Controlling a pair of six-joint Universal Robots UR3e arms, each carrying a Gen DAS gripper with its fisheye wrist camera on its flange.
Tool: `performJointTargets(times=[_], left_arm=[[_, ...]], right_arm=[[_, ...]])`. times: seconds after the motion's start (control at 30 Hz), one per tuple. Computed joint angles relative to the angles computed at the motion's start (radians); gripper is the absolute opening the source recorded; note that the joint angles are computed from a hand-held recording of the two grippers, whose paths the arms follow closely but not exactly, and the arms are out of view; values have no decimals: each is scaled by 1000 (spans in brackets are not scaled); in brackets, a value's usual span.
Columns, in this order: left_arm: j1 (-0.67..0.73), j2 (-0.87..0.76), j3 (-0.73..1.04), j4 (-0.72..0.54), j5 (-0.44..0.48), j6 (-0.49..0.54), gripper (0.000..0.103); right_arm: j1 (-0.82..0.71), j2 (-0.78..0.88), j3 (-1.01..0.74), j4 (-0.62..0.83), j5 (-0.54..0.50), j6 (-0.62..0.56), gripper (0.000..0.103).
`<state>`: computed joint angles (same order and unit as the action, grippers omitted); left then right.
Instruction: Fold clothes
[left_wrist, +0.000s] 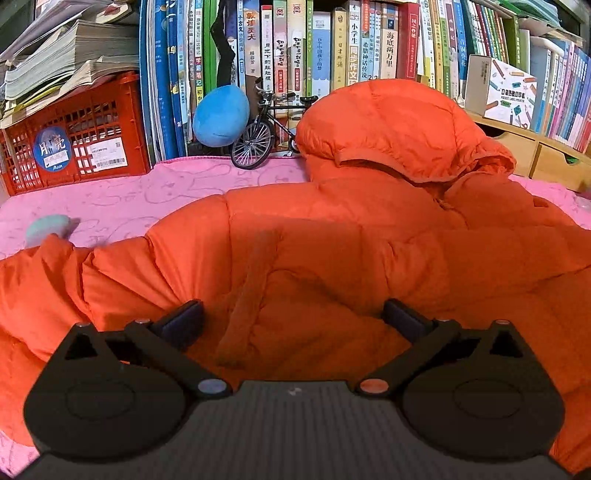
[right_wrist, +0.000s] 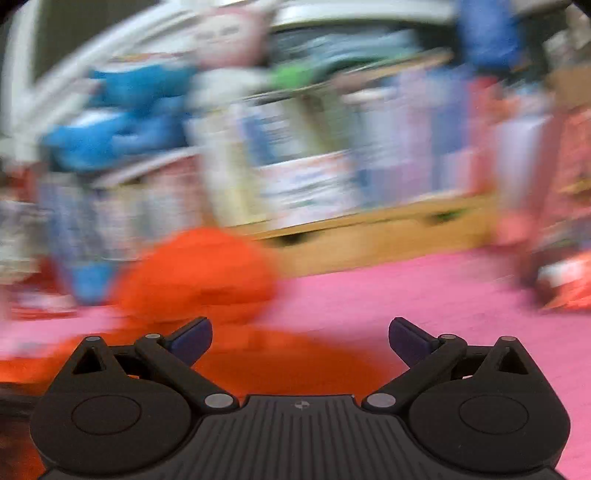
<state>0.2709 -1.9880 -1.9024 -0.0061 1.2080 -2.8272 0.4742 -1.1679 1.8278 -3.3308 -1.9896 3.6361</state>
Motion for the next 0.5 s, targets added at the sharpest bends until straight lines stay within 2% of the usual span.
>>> performJointTargets(times=[0.07,0.23,0.5], left_arm=[[10,2,1,-7,-17,-2,103],[21,5,-1,-15,-39,-4,103],[21,5,-1,-15,-38,-4,103]], right_arm=[[15,76,-90,37,74,-13,103],[66,264,-336,300,35,-66,103],[93,282,-387,383,-10,-68,103]])
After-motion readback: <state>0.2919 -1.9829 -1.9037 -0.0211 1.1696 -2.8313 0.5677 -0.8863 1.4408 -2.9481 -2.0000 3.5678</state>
